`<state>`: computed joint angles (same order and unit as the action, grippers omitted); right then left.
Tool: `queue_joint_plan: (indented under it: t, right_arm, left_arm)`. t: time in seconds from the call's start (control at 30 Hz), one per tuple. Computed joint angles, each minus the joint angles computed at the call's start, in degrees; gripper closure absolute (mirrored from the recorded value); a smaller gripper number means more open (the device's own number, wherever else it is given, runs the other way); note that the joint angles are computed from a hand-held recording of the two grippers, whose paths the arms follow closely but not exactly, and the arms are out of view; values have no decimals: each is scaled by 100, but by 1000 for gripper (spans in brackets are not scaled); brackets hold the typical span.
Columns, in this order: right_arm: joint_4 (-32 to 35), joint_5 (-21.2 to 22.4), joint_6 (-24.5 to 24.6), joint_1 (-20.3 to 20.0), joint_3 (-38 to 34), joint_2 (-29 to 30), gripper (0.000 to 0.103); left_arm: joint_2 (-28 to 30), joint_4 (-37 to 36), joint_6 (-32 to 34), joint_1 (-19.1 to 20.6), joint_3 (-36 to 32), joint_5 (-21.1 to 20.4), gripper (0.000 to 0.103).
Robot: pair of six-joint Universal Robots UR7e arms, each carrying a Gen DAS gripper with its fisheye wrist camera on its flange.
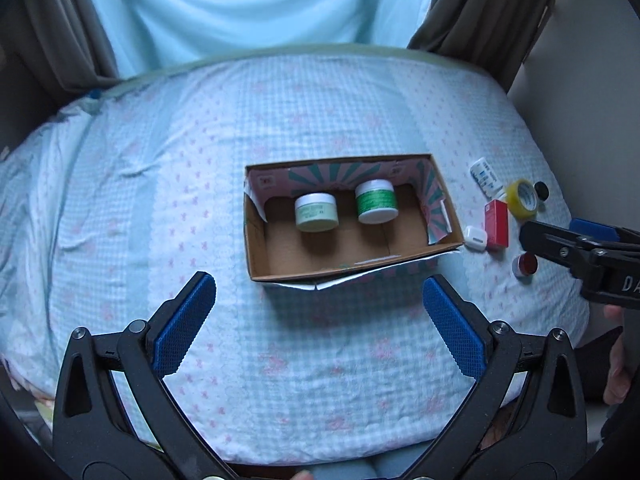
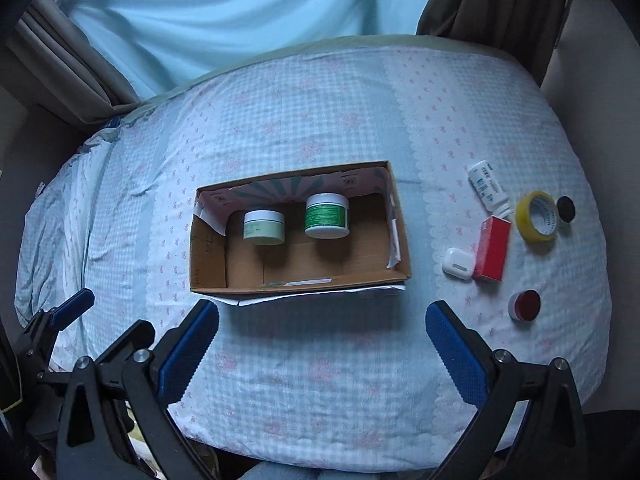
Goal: Organize rigid objects
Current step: 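Lift both tools away from the box toward the remaining items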
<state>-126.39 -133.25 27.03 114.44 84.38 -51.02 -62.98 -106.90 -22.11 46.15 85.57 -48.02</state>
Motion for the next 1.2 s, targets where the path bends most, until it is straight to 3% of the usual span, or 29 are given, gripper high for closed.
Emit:
queue_joint_plan:
  t: [0.23, 0.4, 0.57, 0.8, 0.97, 1.2]
  right_arm:
    - [-413, -682, 240, 177, 1057, -1015, 0]
    - [-930, -788, -43, 52, 1735, -1839, 0]
    - [-1493, -667, -995, -308, 2187, -2538, 0]
    - [-2148, -114, -2848, -1139, 2486, -3270, 0]
    - [-2092, 396, -3254, -1707, 2494, -3534, 0]
    - [-2496, 746, -3869, -2358, 2527, -3421, 0]
  left_arm:
    - [-117, -303, -201, -463, 339, -320, 0]
    - [258, -476, -449, -804, 285, -421, 0]
    - [871, -483, -1070, -1170, 58, -280, 0]
    - [1868, -702, -1669, -1449, -407, -372, 0]
    - [2347, -913, -1673, -1497, -650, -582, 0]
    - [3062, -1200, -1307, -1207, -1001, -874, 0]
